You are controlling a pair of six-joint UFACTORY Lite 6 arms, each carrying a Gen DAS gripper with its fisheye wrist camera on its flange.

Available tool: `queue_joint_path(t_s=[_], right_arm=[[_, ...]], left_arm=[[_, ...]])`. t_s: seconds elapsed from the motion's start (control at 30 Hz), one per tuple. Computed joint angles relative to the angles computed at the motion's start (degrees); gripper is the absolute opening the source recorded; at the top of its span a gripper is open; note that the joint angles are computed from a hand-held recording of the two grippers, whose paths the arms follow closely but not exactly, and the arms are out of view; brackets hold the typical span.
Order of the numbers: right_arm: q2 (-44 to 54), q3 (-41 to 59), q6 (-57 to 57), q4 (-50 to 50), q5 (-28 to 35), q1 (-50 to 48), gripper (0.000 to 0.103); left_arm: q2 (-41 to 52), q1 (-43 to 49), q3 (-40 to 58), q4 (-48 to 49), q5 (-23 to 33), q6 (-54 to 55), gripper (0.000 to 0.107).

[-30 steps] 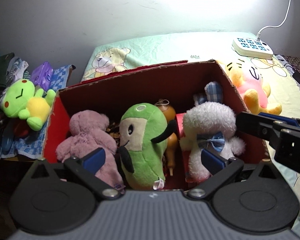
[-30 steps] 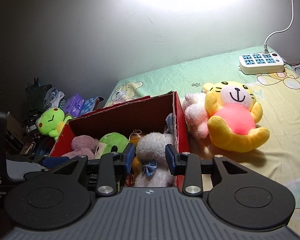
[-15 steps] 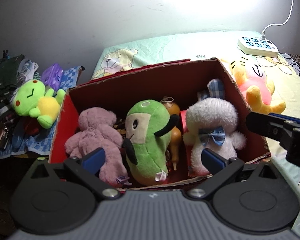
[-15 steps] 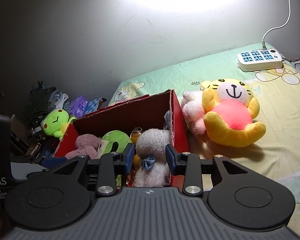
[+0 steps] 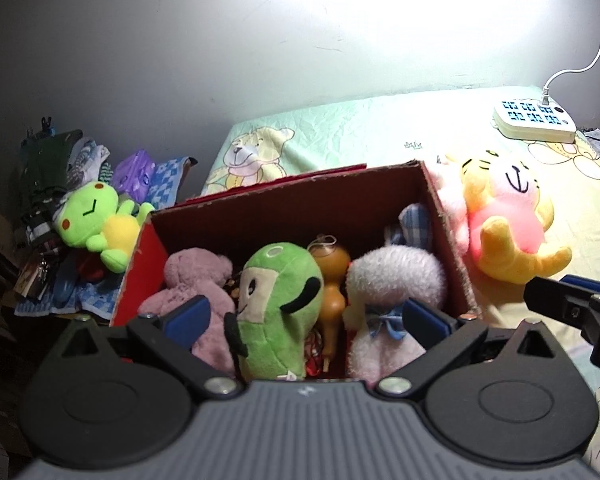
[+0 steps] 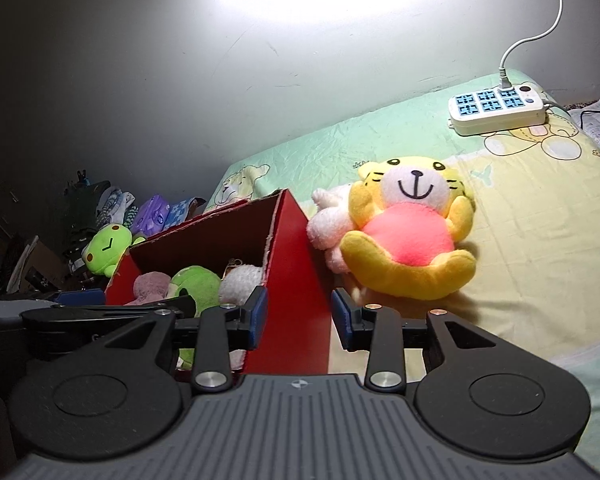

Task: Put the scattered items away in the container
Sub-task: 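Withdraw the right tool from the box toward the yellow tiger plush, then lower the open right gripper onto the yellow tiger plush's pink belly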

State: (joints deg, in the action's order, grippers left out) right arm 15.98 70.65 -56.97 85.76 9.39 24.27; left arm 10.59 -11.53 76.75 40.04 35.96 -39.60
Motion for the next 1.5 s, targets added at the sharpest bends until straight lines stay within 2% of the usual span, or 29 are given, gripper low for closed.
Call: queue_joint_path(t_s=[0.33, 0.57, 0.87, 1.1, 1.33, 1.43, 1.5], right_arm=[[-2.0, -4.0, -4.1, -0.4, 7.1, -10.6, 0.038], [-1.7, -5.0, -4.5, -2.8, 10.7, -16.9, 0.038], [2.6, -1.7, 2.6, -12.6, 12.7, -23.2, 0.038], [7.0, 2.5, 13.3, -24.1, 12.8, -25.1, 0.038], [10.7, 6.5, 15.9, -27.5, 13.4, -25.6, 0.039], [12.5, 8.5, 17.4, -29.2, 13.7, -25.1, 0.039], [13.7, 10.4, 23.5, -36.6, 12.3, -23.7, 0.039]], left_arm=[[8.8, -10.2, 13.0, 2.6, 5.9, -5.5, 0.102], [16.7, -15.3, 21.6, -0.7, 8.2, -3.9, 0.102], [25.4, -19.2, 29.8, -2.7, 10.9, -3.7, 0.102], [30.8, -20.9, 34.3, -4.2, 13.0, -3.5, 0.102], [33.8, -21.1, 35.8, -6.7, 11.7, -1.8, 0.102], [32.4, -20.1, 32.0, -9.0, 7.1, -1.0, 0.102], [31.4, -19.2, 29.0, -10.5, 3.6, -0.4, 0.102]])
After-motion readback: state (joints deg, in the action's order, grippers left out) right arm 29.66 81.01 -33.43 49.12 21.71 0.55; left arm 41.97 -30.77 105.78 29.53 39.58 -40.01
